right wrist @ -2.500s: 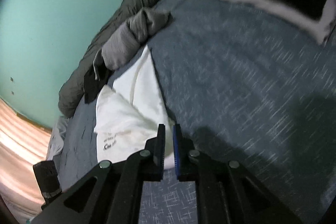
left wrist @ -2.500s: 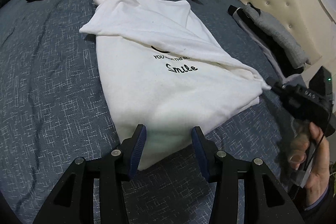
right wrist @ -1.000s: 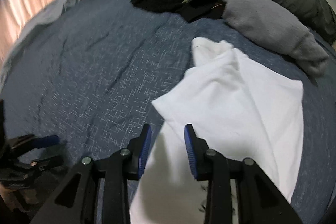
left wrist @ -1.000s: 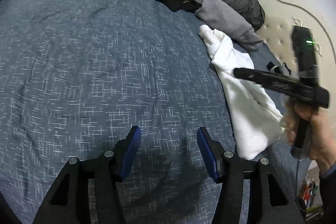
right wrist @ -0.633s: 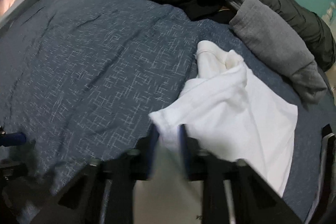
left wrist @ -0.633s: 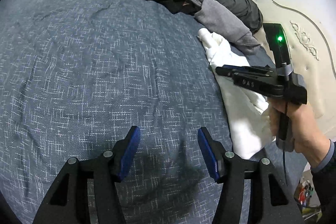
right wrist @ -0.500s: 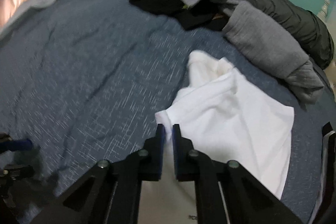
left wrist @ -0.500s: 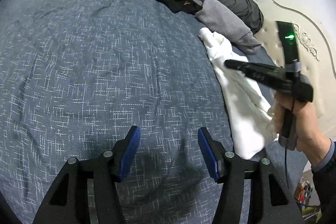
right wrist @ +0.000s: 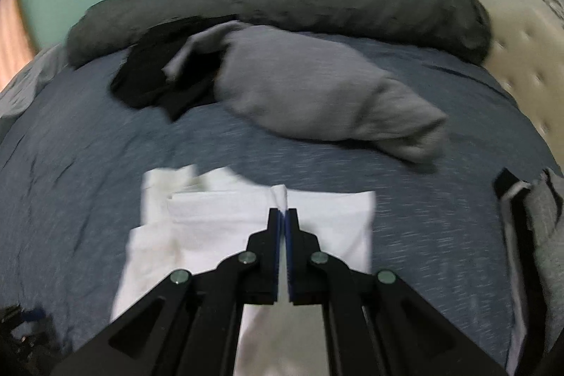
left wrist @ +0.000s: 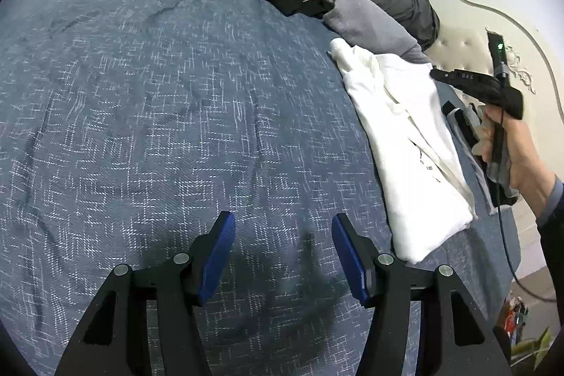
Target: Fold clothes
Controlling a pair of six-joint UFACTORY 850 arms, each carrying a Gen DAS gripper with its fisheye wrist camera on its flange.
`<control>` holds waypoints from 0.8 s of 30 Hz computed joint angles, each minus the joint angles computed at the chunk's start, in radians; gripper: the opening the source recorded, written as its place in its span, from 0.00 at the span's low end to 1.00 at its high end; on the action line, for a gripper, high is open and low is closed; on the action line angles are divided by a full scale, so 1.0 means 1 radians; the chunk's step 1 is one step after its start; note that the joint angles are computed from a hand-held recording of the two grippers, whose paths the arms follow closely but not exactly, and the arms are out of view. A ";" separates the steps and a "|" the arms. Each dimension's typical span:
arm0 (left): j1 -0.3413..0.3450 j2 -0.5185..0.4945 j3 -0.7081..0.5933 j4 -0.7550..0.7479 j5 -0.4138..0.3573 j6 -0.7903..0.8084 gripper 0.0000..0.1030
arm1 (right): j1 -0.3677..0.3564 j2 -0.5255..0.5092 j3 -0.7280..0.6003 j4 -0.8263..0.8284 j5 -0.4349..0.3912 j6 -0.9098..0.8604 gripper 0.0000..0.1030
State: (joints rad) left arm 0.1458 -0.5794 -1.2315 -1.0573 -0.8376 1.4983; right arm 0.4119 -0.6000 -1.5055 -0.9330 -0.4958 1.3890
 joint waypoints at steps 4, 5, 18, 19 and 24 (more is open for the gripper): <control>-0.001 -0.003 -0.002 0.005 0.000 -0.002 0.59 | -0.028 -0.009 0.001 0.007 -0.035 -0.012 0.02; -0.002 -0.004 -0.003 0.006 0.001 -0.003 0.59 | -0.035 -0.012 0.000 0.009 -0.043 -0.017 0.02; -0.008 -0.011 -0.005 0.023 0.003 -0.011 0.59 | -0.077 -0.072 -0.042 0.018 -0.076 -0.084 0.02; -0.008 -0.010 -0.004 0.024 0.003 -0.011 0.59 | -0.077 -0.073 -0.046 0.012 -0.084 -0.078 0.02; -0.008 -0.011 -0.004 0.023 -0.004 -0.013 0.59 | -0.066 -0.117 -0.116 0.045 -0.222 -0.140 0.03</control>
State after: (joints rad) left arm 0.1381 -0.5899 -1.2354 -1.0339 -0.8420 1.4852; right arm 0.3461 -0.7171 -1.6211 -0.8879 -0.7174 1.2492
